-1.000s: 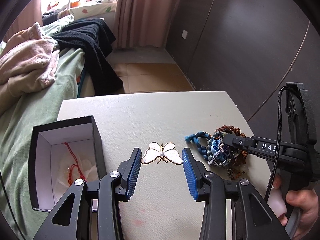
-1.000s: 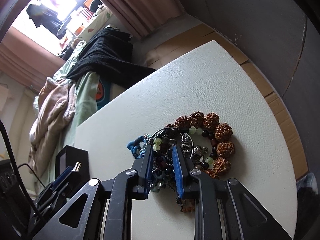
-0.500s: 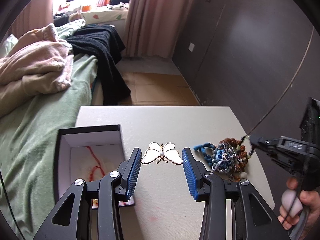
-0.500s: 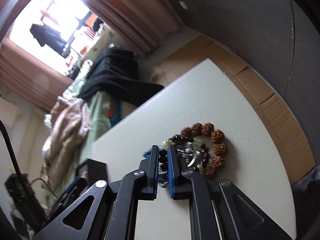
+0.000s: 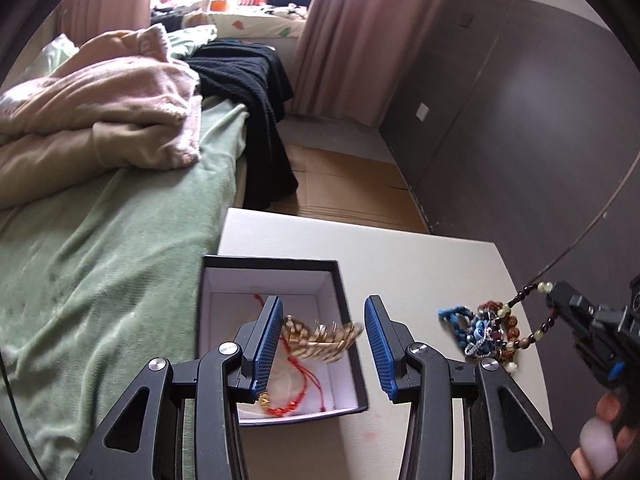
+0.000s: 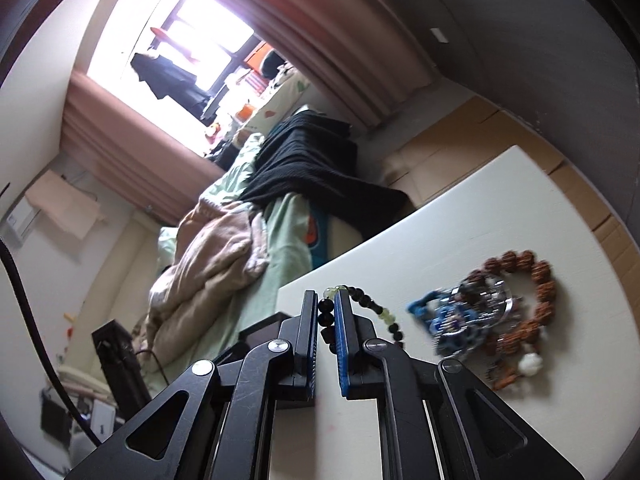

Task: Organize jewelry
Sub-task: 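Place the butterfly pendant in the box with the left tool while the right tool places the bracelet, then move both open tools back over the jewelry heap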

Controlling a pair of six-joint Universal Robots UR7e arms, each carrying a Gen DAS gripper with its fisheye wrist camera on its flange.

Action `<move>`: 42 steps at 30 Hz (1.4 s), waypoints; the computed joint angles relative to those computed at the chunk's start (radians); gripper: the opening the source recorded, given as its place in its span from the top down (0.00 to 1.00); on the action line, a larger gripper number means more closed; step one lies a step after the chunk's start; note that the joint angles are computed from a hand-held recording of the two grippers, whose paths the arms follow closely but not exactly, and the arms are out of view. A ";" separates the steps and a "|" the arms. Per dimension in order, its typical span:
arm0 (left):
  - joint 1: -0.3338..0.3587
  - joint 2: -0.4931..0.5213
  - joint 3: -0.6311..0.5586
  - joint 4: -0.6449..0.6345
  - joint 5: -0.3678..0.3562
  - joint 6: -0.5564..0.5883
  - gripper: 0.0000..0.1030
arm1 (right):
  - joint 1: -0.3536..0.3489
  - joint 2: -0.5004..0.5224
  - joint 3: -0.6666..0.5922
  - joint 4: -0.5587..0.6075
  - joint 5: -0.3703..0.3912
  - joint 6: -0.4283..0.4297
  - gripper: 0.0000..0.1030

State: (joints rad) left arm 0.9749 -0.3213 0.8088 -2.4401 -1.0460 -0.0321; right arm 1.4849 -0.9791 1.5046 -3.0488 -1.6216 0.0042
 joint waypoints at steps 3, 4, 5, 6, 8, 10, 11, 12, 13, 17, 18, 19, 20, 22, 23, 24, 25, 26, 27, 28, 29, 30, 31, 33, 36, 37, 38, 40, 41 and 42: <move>0.004 -0.003 -0.006 -0.007 0.012 -0.024 0.42 | 0.008 0.023 -0.019 0.015 0.028 0.002 0.91; 0.006 -0.006 -0.005 -0.014 0.009 -0.031 0.32 | 0.011 0.030 -0.025 0.021 0.034 -0.001 0.91; 0.007 -0.012 0.004 -0.030 0.006 -0.038 0.30 | 0.013 0.033 -0.024 0.023 0.041 -0.004 0.91; 0.007 -0.016 0.010 -0.046 0.007 -0.043 0.29 | 0.016 0.041 -0.032 0.033 0.055 -0.008 0.91; 0.009 -0.025 0.018 -0.063 0.013 -0.059 0.28 | 0.021 0.057 -0.046 0.047 0.080 -0.013 0.91; 0.011 -0.030 0.018 -0.062 0.009 -0.076 0.28 | 0.024 0.068 -0.054 0.056 0.105 -0.021 0.91; 0.013 -0.031 0.017 -0.062 0.009 -0.085 0.28 | 0.028 0.077 -0.062 0.061 0.117 -0.025 0.91; 0.015 -0.033 0.018 -0.061 0.010 -0.093 0.28 | 0.030 0.083 -0.065 0.064 0.129 -0.028 0.91; 0.016 -0.036 0.019 -0.060 0.010 -0.099 0.28 | 0.032 0.090 -0.071 0.067 0.140 -0.030 0.91; 0.022 -0.045 0.026 -0.062 0.015 -0.120 0.28 | 0.042 0.122 -0.100 0.093 0.172 -0.038 0.91; 0.025 -0.048 0.027 -0.064 0.016 -0.127 0.28 | 0.046 0.131 -0.108 0.101 0.172 -0.043 0.91; 0.026 -0.051 0.030 -0.064 0.018 -0.132 0.28 | 0.050 0.140 -0.116 0.107 0.172 -0.047 0.91; 0.029 -0.053 0.028 -0.062 0.016 -0.139 0.28 | 0.053 0.150 -0.126 0.115 0.172 -0.049 0.91; 0.035 -0.053 0.021 -0.051 0.009 -0.154 0.28 | 0.056 0.158 -0.133 0.127 0.172 -0.053 0.91; 0.037 -0.055 0.021 -0.047 0.006 -0.161 0.28 | 0.057 0.163 -0.136 0.131 0.172 -0.054 0.91; 0.039 -0.055 0.018 -0.041 0.004 -0.170 0.28 | 0.059 0.171 -0.142 0.135 0.171 -0.054 0.91; 0.041 -0.056 0.018 -0.040 0.004 -0.177 0.28 | 0.059 0.178 -0.148 0.138 0.173 -0.052 0.91; 0.043 -0.056 0.017 -0.039 0.008 -0.185 0.28 | 0.059 0.183 -0.151 0.139 0.175 -0.052 0.90; 0.044 -0.056 0.017 -0.039 0.011 -0.189 0.28 | 0.060 0.190 -0.157 0.144 0.176 -0.052 0.90; 0.045 -0.056 0.016 -0.037 0.015 -0.194 0.28 | 0.062 0.201 -0.169 0.156 0.169 -0.053 0.90; 0.046 -0.055 0.016 -0.034 0.018 -0.197 0.28 | 0.067 0.213 -0.192 0.198 0.149 -0.053 0.83; 0.047 -0.054 0.014 -0.030 0.019 -0.199 0.28 | 0.068 0.216 -0.207 0.242 0.132 -0.046 0.66; 0.047 -0.053 0.012 -0.024 0.022 -0.200 0.28 | 0.067 0.218 -0.215 0.269 0.125 -0.035 0.58; 0.046 -0.052 0.010 -0.019 0.023 -0.199 0.28 | 0.058 0.207 -0.198 0.252 0.125 -0.012 0.51; 0.042 -0.049 0.011 -0.021 0.017 -0.195 0.28 | 0.049 0.177 -0.176 0.259 0.117 0.000 0.50; 0.040 -0.048 0.013 -0.022 0.012 -0.191 0.28 | 0.046 0.167 -0.165 0.248 0.117 0.004 0.50; 0.036 -0.048 0.017 -0.023 0.009 -0.185 0.28 | 0.043 0.155 -0.151 0.233 0.115 0.006 0.50; 0.028 -0.043 0.019 -0.021 0.005 -0.169 0.28 | 0.039 0.124 -0.116 0.201 0.096 0.011 0.50; 0.024 -0.041 0.021 -0.022 0.002 -0.161 0.28 | 0.036 0.106 -0.097 0.185 0.084 0.014 0.49; 0.018 -0.039 0.025 -0.022 -0.005 -0.147 0.28 | 0.035 0.093 -0.083 0.169 0.070 0.017 0.49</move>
